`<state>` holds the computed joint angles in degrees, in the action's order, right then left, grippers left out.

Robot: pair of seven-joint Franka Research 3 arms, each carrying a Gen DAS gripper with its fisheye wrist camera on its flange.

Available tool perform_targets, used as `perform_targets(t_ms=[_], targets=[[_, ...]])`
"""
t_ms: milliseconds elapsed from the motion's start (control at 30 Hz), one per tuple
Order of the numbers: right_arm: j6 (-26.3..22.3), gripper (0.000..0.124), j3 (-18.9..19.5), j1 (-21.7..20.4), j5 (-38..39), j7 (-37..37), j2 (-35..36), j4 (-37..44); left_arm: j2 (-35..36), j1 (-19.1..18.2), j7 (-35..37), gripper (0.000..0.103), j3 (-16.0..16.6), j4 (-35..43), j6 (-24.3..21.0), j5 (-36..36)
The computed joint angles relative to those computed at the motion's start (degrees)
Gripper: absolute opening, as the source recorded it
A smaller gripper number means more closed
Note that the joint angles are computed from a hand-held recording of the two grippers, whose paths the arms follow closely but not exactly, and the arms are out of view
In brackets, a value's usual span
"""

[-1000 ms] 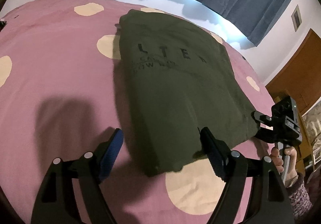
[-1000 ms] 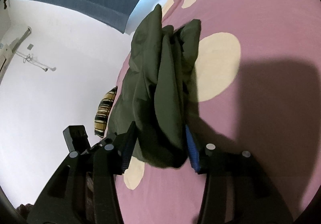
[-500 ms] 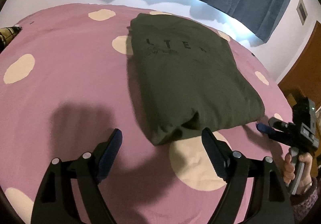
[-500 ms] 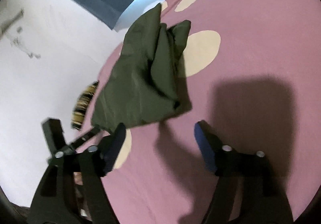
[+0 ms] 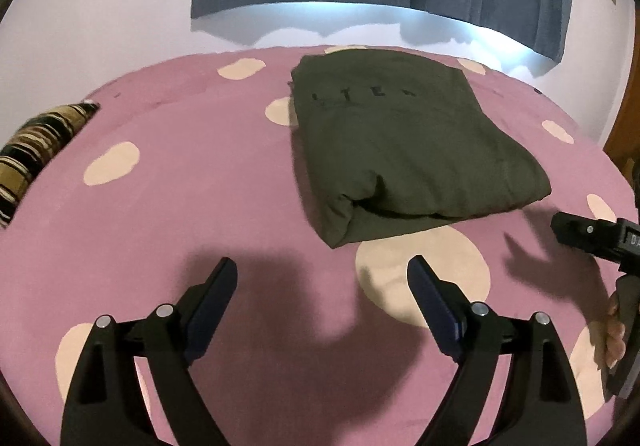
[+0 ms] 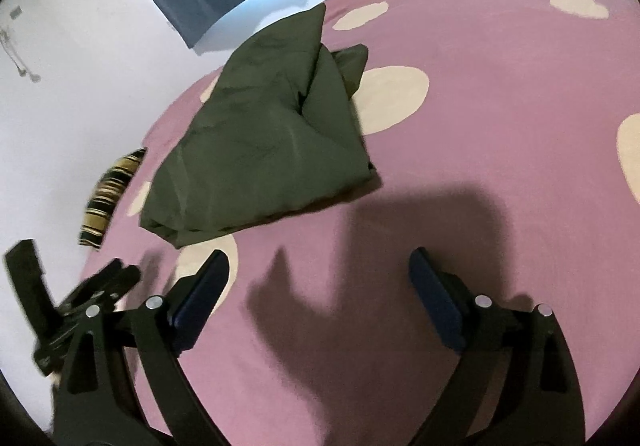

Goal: Fold small clothes

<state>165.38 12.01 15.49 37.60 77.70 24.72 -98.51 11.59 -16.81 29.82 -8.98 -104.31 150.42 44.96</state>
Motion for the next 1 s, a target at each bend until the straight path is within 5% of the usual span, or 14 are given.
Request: perform_targets(t_ms=[233, 533, 1000], targets=[[0.0, 0.094, -13.1, 12.0, -22.2, 19.4, -0.9, -1.4, -0.8, -1.2, -4.0, 0.086, -0.1, 0.0, -3.0, 3.3], [0.1, 0.094, -15.3, 14.2, -35.2, 29.1, -1.5, -2.2, -0.7, -1.3, -6.3, 0.086, -0.5, 0.6, -4.5, 3.8], [-0.7, 0.094, -13.5, 13.1, -38.7, 31.0, -1.7, -2.4, -1.4, -1.2, -7.9, 0.086, -0.7, 0.0, -4.2, 4.4]])
